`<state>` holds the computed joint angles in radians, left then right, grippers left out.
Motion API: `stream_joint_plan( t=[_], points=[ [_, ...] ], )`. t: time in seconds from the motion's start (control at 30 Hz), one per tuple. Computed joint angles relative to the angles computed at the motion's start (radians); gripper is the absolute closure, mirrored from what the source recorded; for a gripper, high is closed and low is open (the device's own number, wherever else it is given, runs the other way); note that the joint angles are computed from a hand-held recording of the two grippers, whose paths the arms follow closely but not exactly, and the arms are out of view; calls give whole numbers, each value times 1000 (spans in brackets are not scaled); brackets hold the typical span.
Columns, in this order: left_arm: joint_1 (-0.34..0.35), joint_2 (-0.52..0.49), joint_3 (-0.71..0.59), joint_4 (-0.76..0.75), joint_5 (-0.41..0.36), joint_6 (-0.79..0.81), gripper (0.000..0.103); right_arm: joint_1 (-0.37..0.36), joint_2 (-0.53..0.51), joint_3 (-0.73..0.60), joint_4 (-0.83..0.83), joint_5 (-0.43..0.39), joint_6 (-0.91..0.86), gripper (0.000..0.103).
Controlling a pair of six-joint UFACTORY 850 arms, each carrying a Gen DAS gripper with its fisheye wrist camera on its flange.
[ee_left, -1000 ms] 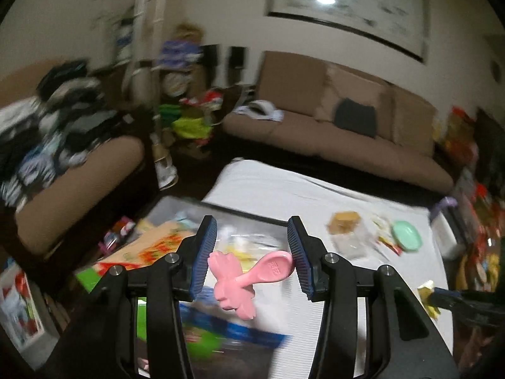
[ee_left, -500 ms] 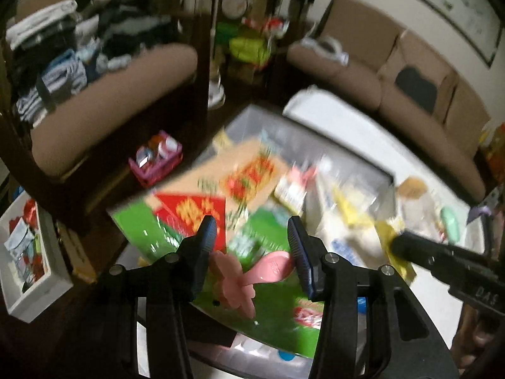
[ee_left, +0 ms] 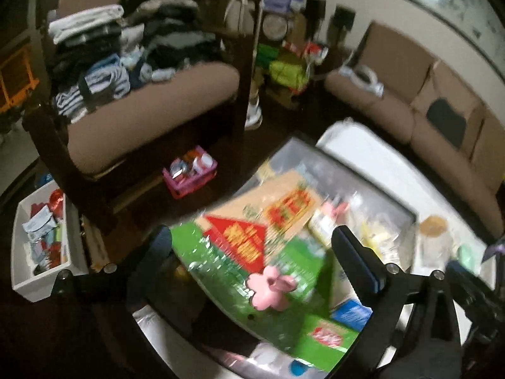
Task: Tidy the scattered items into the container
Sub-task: 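Grasp the clear bag holding a white spoon with the right tool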
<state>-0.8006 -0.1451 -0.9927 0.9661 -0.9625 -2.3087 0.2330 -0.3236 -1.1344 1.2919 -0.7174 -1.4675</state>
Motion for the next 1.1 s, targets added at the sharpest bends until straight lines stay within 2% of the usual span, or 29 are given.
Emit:
stream_joint_plan(
  t=[0.1, 0.2, 0.27, 0.37, 0.43, 0.5, 0.6, 0.67, 0.8, 0.9, 1.0, 1.03, 1.07, 1.1],
  points=[
    [-41, 20, 2, 169, 4, -139, 0, -131, 17, 20, 10, -5, -52, 7],
    [-81, 6, -24, 358, 28, -260, 0, -246, 10, 21, -8, 67, -85, 7],
    [-102, -28, -64, 480, 56, -291, 0, -324, -30, -7, -47, 135, -73, 6],
    [-114, -130, -192, 550, 130, -169, 0, -402, -112, -76, -152, 206, 26, 7],
    [-119, -220, -319, 475, 181, 14, 0, -432, -164, -125, -184, 224, 54, 7],
    [-119, -301, -436, 370, 213, 162, 0, -438, -209, -173, -191, 228, 42, 7],
    [-109, -391, -546, 292, 276, 243, 0, -412, -296, -267, -228, 211, 18, 7],
    [-95, -451, -617, 180, 298, 342, 0, -372, -356, -326, -254, 251, -5, 7],
    [-80, -537, -718, 5, 282, 478, 0, -300, -456, -405, -244, 364, -53, 7],
    [-71, -569, -750, -48, 273, 519, 0, -274, -521, -465, -245, 379, -40, 7],
    [-65, -600, -790, -81, 229, 576, 0, -264, -567, -500, -272, 389, -1, 8],
    [-61, -610, -804, -92, 221, 598, 0, -265, -575, -501, -272, 380, -16, 15],
    [-58, -621, -819, -106, 212, 616, 0, -269, -579, -499, -266, 363, -36, 36],
    [-56, -628, -828, -111, 207, 623, 0, -278, -573, -487, -221, 341, -80, 48]
  ],
)
